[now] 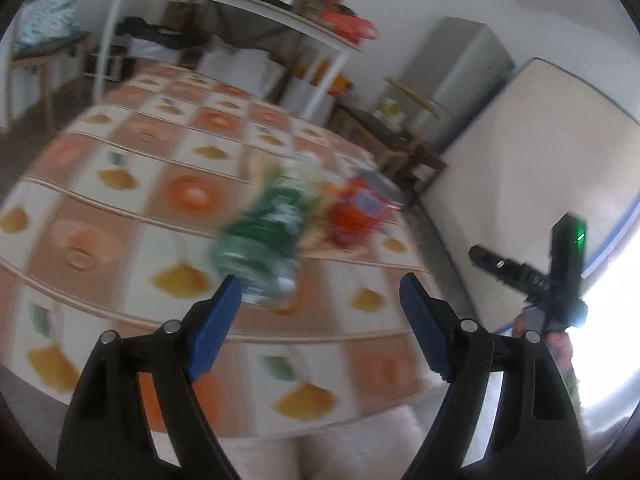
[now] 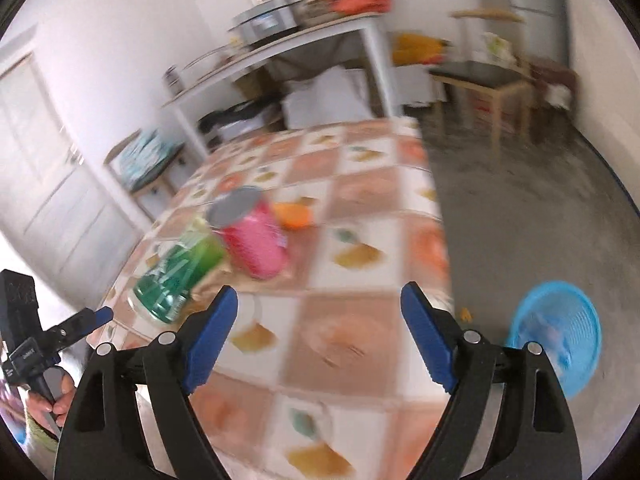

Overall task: Collect trash
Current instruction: 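Move both grippers back to the table toward the green bottle and red can, then grasp the green bottle with the left gripper while the right gripper grasps the red can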

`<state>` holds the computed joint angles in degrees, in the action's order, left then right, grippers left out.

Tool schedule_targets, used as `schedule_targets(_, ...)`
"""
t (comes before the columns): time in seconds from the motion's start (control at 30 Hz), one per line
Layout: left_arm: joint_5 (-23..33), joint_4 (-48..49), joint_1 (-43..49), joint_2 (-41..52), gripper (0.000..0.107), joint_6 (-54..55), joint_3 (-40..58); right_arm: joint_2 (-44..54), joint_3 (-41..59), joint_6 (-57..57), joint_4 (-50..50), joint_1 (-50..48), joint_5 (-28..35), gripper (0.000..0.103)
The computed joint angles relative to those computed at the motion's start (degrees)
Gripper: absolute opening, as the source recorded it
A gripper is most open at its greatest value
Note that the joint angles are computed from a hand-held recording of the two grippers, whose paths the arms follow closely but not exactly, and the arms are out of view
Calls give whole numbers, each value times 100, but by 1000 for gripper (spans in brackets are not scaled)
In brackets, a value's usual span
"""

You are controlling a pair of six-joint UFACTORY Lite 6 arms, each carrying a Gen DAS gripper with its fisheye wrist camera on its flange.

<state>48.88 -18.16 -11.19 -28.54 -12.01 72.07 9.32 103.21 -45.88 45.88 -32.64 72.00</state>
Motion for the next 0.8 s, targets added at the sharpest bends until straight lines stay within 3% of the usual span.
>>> schedule_targets(0.17,237,181,308,1072,77,547,869,716,996,911,-783,1533,-582,82)
schedule_targets(0.4,851,403,252,3383,77,950,2756,1823,2169,1796,-1584,2465,-906,82)
schedule_targets(0.53,1030,257,207,3800,62,1042,2975,2142,2467,2044,-1758,2632,-1011,81)
schedule_targets(0.6,957,87,236,3797,60,1133,2886,2137,2399,1985,-1693,2623,-1015,67)
schedule_targets(0.8,490,-185,293,3347,57,1189,2395,1764,1954,1920,-1555,2557,-1415,65)
